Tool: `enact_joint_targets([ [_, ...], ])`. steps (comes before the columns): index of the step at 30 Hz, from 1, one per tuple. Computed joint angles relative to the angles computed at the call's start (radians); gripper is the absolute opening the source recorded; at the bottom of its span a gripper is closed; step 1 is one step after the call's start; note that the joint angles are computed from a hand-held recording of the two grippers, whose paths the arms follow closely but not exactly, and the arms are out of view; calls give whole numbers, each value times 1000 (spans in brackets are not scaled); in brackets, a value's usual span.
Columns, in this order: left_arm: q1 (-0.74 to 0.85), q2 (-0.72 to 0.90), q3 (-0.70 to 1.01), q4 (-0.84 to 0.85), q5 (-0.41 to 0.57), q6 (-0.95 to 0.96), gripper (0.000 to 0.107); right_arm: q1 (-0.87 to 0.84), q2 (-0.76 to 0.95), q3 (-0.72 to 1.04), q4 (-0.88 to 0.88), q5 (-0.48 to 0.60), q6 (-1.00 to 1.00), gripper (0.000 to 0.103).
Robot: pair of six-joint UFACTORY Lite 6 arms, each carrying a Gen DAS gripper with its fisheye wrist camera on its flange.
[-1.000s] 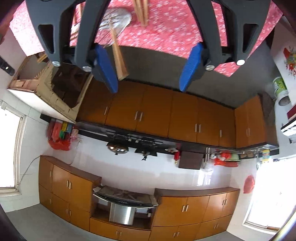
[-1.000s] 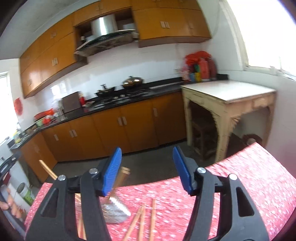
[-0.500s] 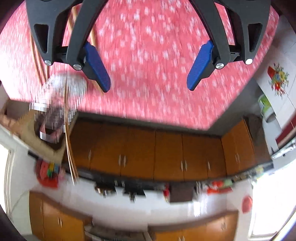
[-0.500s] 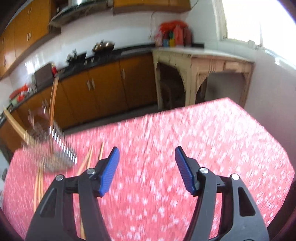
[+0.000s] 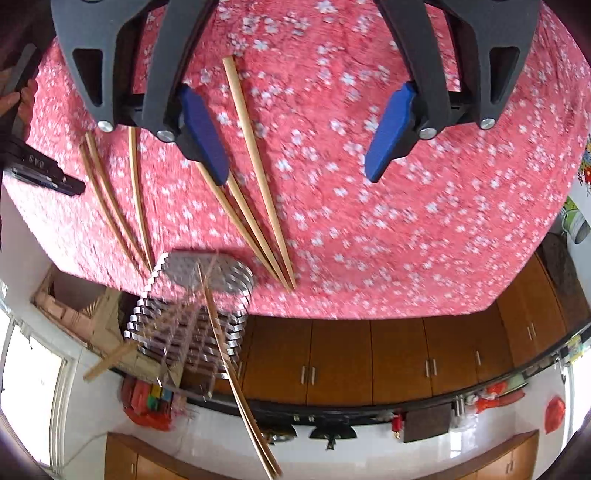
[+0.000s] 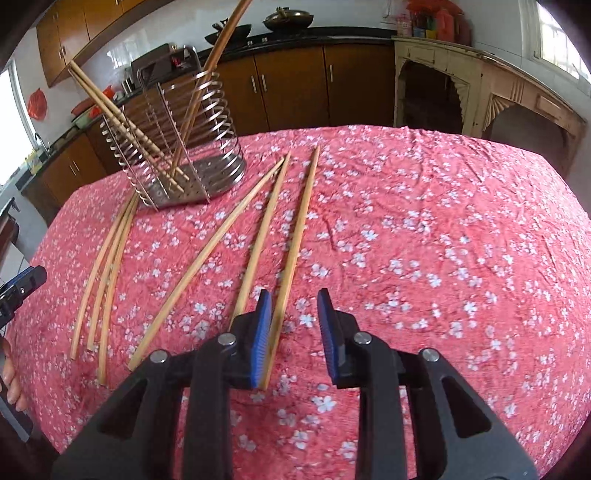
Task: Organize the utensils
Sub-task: 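Move both open tools back over the loose chopsticks, then close the left tool on a chopstick while the right tool grasps another chopstick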
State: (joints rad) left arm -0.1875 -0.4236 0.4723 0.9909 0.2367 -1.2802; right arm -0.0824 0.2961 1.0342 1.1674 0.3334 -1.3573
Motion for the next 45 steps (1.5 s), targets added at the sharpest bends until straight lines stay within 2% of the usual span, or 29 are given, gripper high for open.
enact_joint_targets([
  [5, -59, 70, -1, 113, 10, -141, 65, 34, 48, 13, 33, -62, -36, 26],
  [8, -96, 121, 18, 180, 24, -224, 59, 45, 45, -6, 132, -122, -155, 9],
  [11, -148, 195, 54, 252, 70, -308, 45, 11, 86, 44, 76, -91, -71, 8],
  [14, -156, 271, 88, 266, 86, -335, 21, -18, 132, 105, 30, -120, -2, 7],
  [16, -148, 301, 101, 312, 108, -383, 14, -36, 165, 150, -34, -127, 75, 7],
  [18, -113, 315, 120, 310, 105, -354, 8, -54, 199, 197, -95, -124, 142, 7],
  [25, 108, 449, 250, 380, 79, -300, 7, -73, 308, 352, -236, -109, 304, 7],
  [29, 204, 490, 290, 425, -10, -274, 7, -73, 362, 422, -261, -107, 326, 8],
  [32, 261, 431, 241, 427, -87, -261, 9, -84, 355, 416, -231, -89, 293, 8],
  [34, 280, 375, 188, 442, -113, -262, 21, -92, 302, 339, -130, -94, 190, 11],
  [36, 277, 321, 134, 493, -106, -318, 54, -95, 258, 273, -62, -108, 102, 15],
  [38, 266, 265, 76, 593, -97, -411, 56, -83, 240, 242, -18, -138, 42, 17],
  [40, 235, 247, 57, 536, -81, -360, 56, -72, 226, 215, 59, -169, -43, 20],
  [44, 210, 249, 50, 466, -53, -314, 56, -71, 231, 220, 21, -188, 5, 27],
  [45, 215, 259, 58, 431, -55, -279, 60, -75, 239, 232, -5, -185, 35, 30],
])
